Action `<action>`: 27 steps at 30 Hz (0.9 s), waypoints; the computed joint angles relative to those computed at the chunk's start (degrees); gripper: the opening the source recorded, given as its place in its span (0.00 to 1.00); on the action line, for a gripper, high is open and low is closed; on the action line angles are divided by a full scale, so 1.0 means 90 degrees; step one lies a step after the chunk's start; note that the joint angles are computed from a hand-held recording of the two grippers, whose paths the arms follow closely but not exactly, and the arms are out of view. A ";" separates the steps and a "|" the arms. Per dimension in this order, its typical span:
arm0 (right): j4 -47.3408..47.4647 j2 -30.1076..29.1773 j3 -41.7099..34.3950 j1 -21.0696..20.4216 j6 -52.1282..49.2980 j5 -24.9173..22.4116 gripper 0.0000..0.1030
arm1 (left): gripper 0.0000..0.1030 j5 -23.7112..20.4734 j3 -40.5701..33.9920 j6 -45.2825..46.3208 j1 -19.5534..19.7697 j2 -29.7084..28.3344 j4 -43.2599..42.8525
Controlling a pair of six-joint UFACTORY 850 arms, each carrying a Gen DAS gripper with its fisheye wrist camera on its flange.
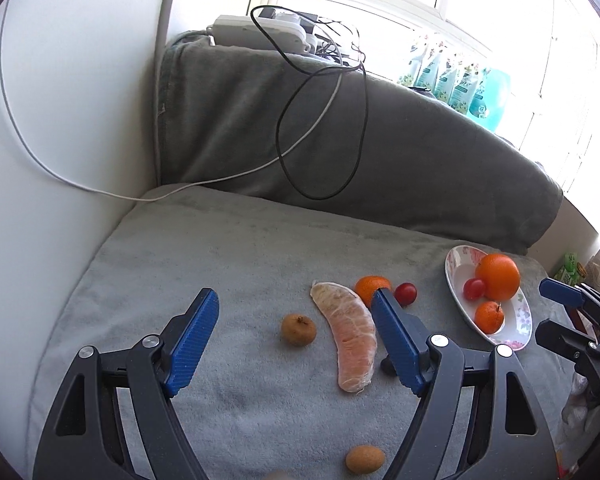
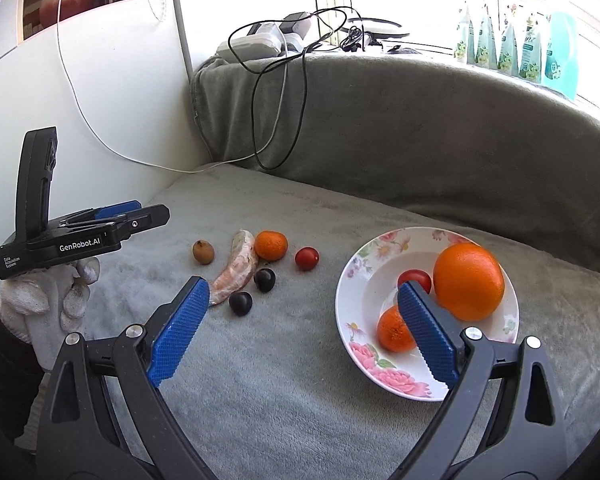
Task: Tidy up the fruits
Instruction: 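Move both tools back toward the remaining fruit on the towel, then grasp the kiwi with the left tool while the right tool grasps a dark plum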
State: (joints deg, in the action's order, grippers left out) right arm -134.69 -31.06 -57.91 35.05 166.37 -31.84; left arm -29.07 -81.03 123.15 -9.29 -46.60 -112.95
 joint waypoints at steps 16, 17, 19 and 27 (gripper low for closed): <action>-0.0297 -0.0975 -0.1315 -0.0200 -0.0280 0.1076 0.65 | 0.62 -0.0090 -0.0454 -0.1089 0.0086 -0.0452 0.1134; -0.0229 -0.1055 -0.1418 -0.0207 -0.0372 0.1162 0.63 | 0.61 -0.0098 -0.0467 -0.1129 0.0083 -0.0469 0.1203; -0.0198 -0.1194 -0.1595 -0.0244 -0.0432 0.1351 0.52 | 0.55 -0.0100 -0.0503 -0.1221 0.0070 -0.0507 0.1353; 0.0272 -0.1614 -0.2155 -0.0335 -0.0903 0.1899 0.39 | 0.46 -0.0043 -0.0703 -0.1606 -0.0016 -0.0675 0.1823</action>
